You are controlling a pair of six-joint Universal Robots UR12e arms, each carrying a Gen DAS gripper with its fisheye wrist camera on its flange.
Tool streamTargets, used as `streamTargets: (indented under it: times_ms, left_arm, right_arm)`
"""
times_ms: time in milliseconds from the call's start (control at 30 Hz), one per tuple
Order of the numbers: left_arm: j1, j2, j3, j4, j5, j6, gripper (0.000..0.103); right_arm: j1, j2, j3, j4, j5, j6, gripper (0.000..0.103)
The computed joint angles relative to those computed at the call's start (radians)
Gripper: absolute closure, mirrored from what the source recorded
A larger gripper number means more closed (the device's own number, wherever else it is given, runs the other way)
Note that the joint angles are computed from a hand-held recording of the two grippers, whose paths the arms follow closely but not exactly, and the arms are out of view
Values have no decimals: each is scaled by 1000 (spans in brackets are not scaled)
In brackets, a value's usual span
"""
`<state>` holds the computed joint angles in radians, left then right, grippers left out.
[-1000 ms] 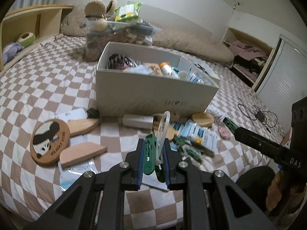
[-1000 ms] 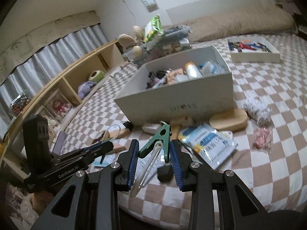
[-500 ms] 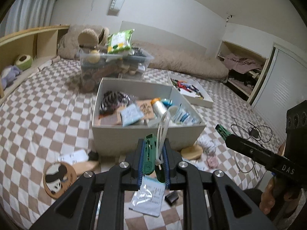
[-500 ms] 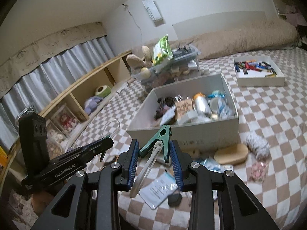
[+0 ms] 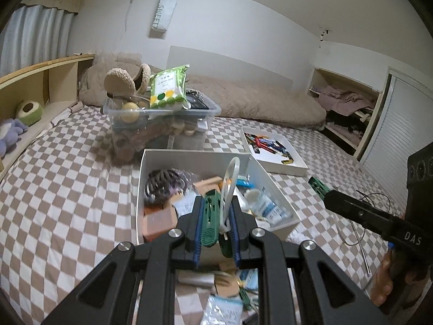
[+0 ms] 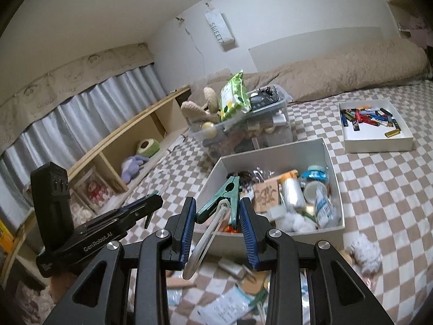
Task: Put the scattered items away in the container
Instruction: 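Lift both held clothespins and carry them over the white box, then open the left tool to drop its clothespin into the box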
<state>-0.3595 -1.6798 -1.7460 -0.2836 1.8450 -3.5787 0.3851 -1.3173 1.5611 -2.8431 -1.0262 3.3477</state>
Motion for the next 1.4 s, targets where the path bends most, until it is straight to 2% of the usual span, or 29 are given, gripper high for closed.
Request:
streamTargets:
  times_ms: [300,533,1000,1367,1400]
  left_arm:
    - [56,-40,52,-18,-21,-9,85]
    - [79,-69,87,-47,-27,-8,85]
    - [111,-109,107,-119,-41,-46,85]
    - [105,-135,115,-214,19,-54,85]
    - [102,-136,117,-222,35,-62,79]
  right_arm:
    - [10,94,-123,-9,3,67,69]
    - [11,156,-200,-35,26,133,69]
    - [22,213,-240,68,52,103,69]
    - [25,221,-239,124,79,75,69]
    - [25,222,-240,128,81,72,69]
